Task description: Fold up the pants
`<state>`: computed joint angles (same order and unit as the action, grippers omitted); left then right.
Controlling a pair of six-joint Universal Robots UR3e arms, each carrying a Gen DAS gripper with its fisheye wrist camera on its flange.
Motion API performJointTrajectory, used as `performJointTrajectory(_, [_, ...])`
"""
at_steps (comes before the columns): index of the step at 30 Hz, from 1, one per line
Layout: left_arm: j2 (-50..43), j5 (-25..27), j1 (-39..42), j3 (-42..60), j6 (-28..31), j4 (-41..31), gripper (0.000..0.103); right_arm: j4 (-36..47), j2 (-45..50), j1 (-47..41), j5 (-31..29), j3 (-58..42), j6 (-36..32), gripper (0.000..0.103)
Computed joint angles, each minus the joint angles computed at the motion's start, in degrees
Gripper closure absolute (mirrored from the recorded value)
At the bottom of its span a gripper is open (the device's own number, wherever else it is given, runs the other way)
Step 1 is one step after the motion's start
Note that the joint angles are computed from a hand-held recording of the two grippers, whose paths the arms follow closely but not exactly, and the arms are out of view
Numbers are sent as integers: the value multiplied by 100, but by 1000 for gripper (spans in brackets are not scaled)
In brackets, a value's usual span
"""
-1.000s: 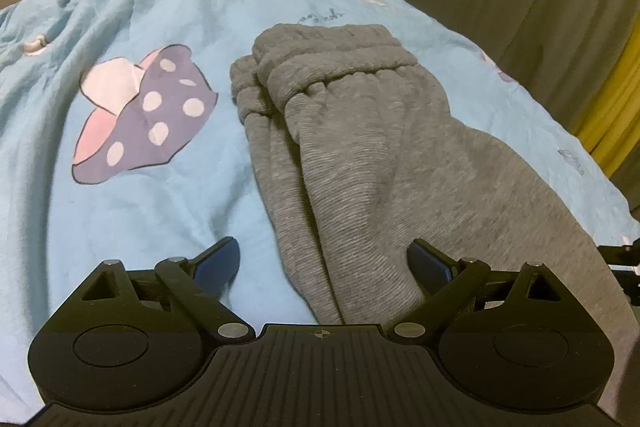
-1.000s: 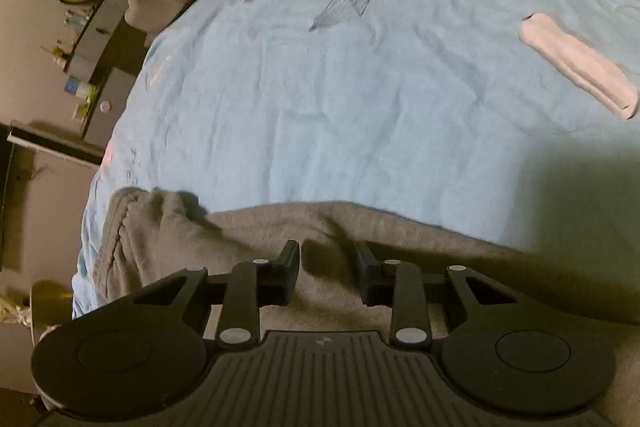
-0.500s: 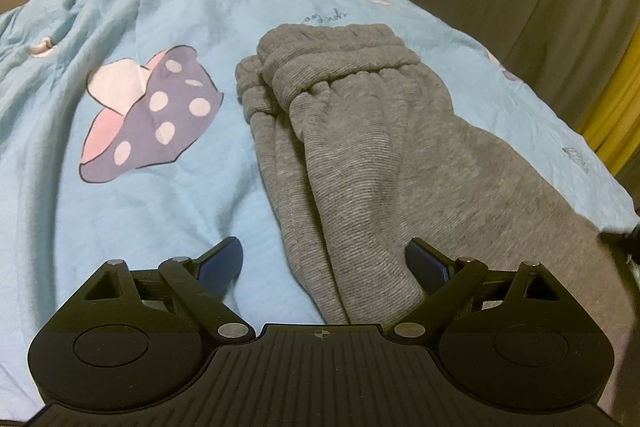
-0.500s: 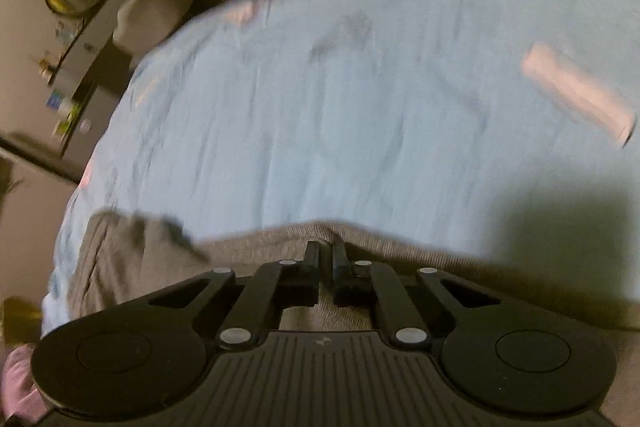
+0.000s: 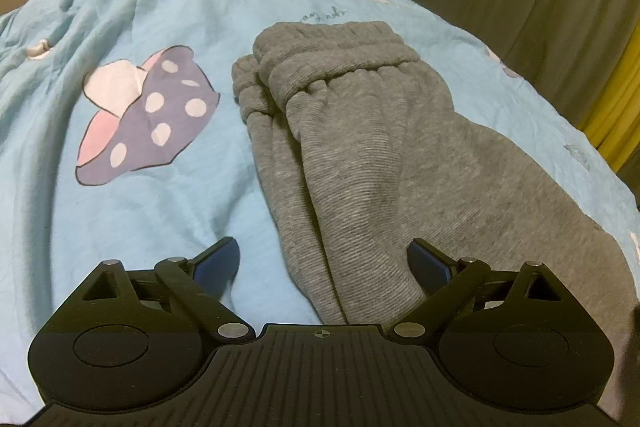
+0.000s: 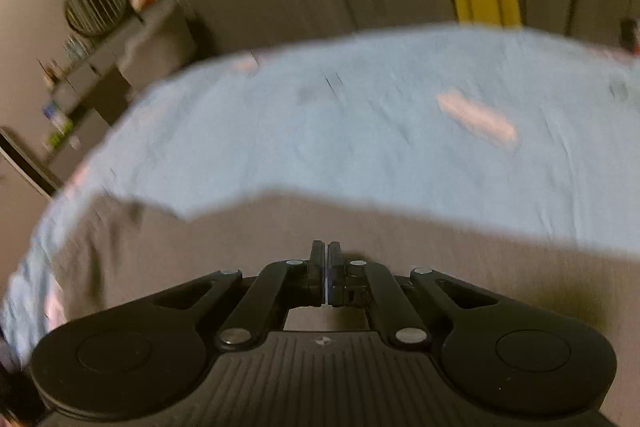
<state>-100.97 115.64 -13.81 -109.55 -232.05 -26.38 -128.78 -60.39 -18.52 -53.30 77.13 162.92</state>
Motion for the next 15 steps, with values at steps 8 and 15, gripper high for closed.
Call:
performJointTrajectory(8, [330, -300, 209, -603, -155, 663, 6, -1986, -831, -619, -282, 1413, 1614, 94])
performJointTrajectory(15, [374, -352, 276, -545, -24, 461, 6, -61, -3527, -3493, 622, 3612, -721, 64])
